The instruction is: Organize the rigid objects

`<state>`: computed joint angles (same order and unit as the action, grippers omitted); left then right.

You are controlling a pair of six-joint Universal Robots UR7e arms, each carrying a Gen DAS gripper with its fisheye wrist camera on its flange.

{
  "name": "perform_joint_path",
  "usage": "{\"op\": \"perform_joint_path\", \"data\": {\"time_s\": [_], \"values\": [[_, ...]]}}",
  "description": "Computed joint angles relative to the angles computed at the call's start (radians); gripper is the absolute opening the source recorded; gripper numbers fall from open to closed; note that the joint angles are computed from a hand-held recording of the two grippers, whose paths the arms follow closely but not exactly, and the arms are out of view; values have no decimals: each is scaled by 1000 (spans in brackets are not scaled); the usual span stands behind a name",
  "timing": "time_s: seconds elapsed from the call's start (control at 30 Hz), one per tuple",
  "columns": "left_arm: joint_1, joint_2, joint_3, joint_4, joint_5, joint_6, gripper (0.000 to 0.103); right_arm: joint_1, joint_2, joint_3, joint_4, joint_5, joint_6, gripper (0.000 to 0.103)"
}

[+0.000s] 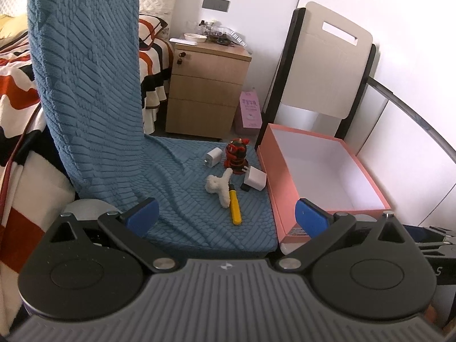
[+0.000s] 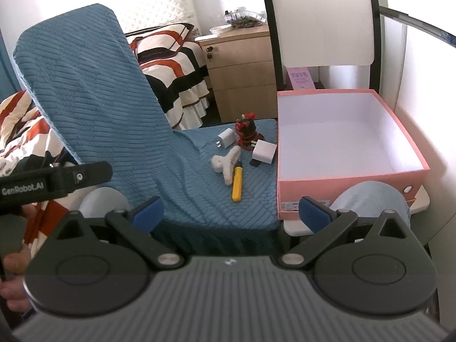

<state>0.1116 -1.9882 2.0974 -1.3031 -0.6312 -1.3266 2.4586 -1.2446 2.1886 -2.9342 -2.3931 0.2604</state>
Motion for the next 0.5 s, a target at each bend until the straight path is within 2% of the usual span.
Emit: {"op": "perform_joint_path", "data": {"time_s": [0.17,0.5], "values": [[-7,-1,-3,16,-1,-22,103,1,3,1,1,5,9,103],[-43,-17,-12,122,-19,-102,103,35,0,46,-53,-47,19,103]]}}
